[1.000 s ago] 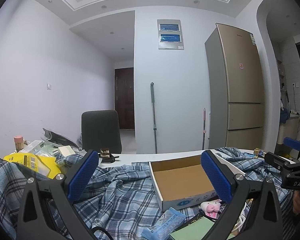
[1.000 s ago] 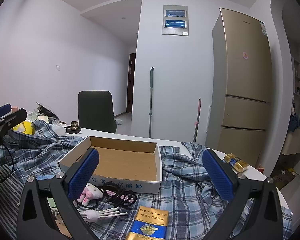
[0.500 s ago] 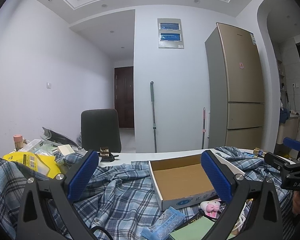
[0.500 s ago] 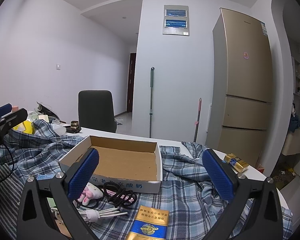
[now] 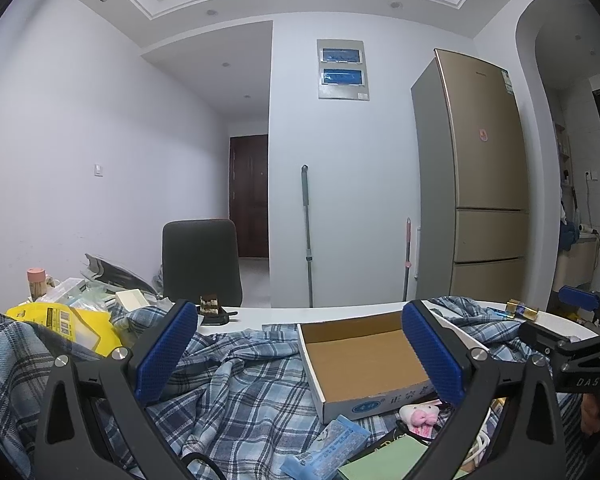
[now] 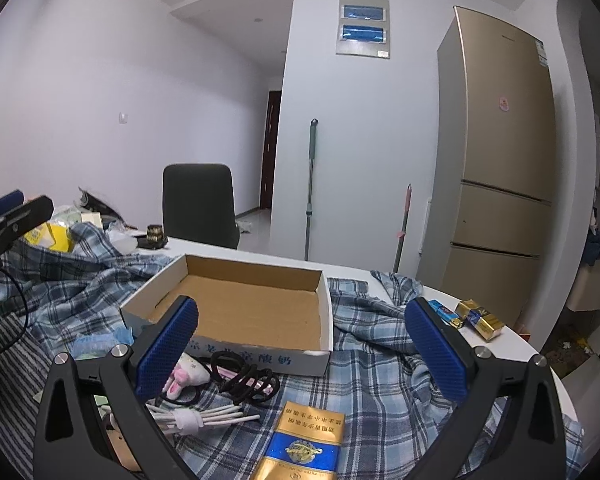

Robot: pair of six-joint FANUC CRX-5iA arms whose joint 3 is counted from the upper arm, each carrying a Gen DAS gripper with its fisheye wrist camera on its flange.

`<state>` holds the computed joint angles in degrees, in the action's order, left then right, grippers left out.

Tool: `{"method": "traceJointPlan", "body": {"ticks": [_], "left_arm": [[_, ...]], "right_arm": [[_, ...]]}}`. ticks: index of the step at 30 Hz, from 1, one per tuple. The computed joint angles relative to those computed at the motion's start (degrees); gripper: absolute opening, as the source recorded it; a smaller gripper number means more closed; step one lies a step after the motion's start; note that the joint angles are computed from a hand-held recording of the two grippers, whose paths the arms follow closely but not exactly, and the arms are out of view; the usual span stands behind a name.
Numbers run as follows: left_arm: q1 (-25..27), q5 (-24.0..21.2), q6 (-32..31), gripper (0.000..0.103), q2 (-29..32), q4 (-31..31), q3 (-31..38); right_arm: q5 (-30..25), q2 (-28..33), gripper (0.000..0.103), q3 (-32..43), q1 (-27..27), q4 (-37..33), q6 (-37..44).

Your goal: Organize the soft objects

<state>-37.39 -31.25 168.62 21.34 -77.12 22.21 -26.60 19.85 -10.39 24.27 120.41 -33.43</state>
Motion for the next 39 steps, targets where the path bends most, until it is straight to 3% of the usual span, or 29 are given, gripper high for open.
{"method": "traceJointPlan", "body": {"ticks": [9, 13, 19, 25, 29, 34, 39], "left_arm": [[-0.1, -0.1, 0.3, 0.103, 0.2, -0.1, 0.3], [0.3, 0.4, -2.9, 0.103, 0.8, 2.2, 1.1], [-0.5, 1.4, -0.6, 0.103, 0.0, -1.5, -0.1], [-0.2, 1.5, -2.6, 0.103, 0.2, 0.3, 0.4], [-0.6, 1.0, -2.6, 0.103, 0.3, -0.4, 0.5], [-0.3, 1.0, -3.9, 0.103, 0.5, 0.8, 0.8], [-0.4, 1.0, -4.4, 0.103, 1.0, 0.5, 1.2]], "right_arm": [[1.0, -0.8, 0.103, -0.7, -1.5, 3.5, -5.3], [1.3, -0.7, 0.103, -0.6, -1.4, 0.3, -4.3], [0.7, -2.0, 0.103, -1.9, -2.8, 6.8, -11.4], [-0.2, -1.8, 0.103, -1.9, -2.3, 5.1, -10.5], [-2.3, -0.5, 0.103, -0.8, 0.3, -4.4, -1.5], [-3.1, -1.0, 0.103, -1.6, -0.2, -0.1, -4.2], [-0.1, -1.7, 0.103, -1.7, -1.0, 0.0, -4.5]]}}
